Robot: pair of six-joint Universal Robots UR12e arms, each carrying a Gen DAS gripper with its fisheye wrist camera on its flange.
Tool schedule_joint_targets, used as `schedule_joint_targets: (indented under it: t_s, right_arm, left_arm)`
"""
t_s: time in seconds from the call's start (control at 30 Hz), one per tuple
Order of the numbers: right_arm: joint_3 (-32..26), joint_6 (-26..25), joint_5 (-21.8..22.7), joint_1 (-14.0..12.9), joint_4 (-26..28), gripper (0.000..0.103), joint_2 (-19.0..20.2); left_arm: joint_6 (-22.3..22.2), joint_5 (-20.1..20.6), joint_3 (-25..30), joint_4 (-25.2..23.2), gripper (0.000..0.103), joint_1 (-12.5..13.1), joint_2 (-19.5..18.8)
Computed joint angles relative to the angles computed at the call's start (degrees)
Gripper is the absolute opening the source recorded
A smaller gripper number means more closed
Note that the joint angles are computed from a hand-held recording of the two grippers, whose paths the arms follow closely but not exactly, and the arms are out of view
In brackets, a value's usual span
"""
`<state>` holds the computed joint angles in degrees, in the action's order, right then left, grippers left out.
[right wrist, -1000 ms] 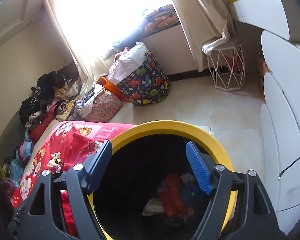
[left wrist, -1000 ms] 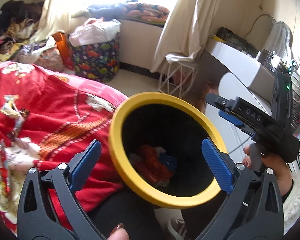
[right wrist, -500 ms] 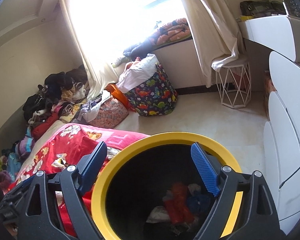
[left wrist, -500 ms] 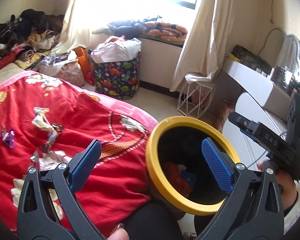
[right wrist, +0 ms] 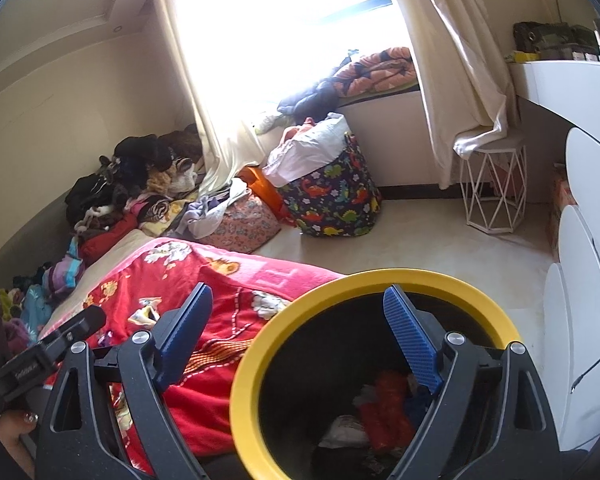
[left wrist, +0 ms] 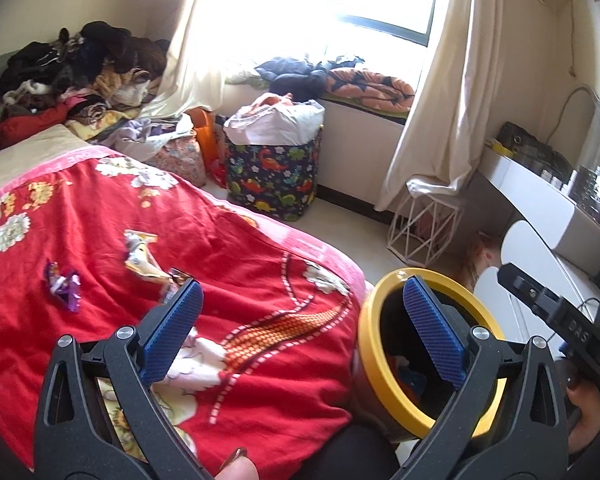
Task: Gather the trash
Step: 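Move both open tools back over the wrappers on the bedspread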
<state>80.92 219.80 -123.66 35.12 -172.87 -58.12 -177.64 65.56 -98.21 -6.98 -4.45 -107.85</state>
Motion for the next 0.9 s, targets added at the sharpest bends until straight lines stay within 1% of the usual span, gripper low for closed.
schedule_joint_targets:
  t_s: [0.2, 0.4, 0.7, 0.9]
  right_arm:
    - [-2.0, -2.3, 0.7, 0.4, 0.4, 0.085, 1.0]
    - [-4.2, -3.7, 2.9, 0.7, 1.5, 0.086, 2.1]
    - [-9.8, -7.5, 8.2, 1.4, 4.4, 0.086, 5.2]
    - [-14.6, -9.7, 12.8, 1.7, 7.6, 0.086, 7.8]
  left_arm:
    - [-1.5, 1.0, 0.4, 0.6, 0.093, 0.8, -0.3]
    - [-1.8, 2.4, 0.7, 1.2, 0.093, 1.7, -0.5]
    - [-3.9, 4.7, 1.5, 1.2, 0.093, 3.3, -1.3]
    - [-5.4, 6.4, 1.9, 1.1, 0.093, 4.3, -1.8]
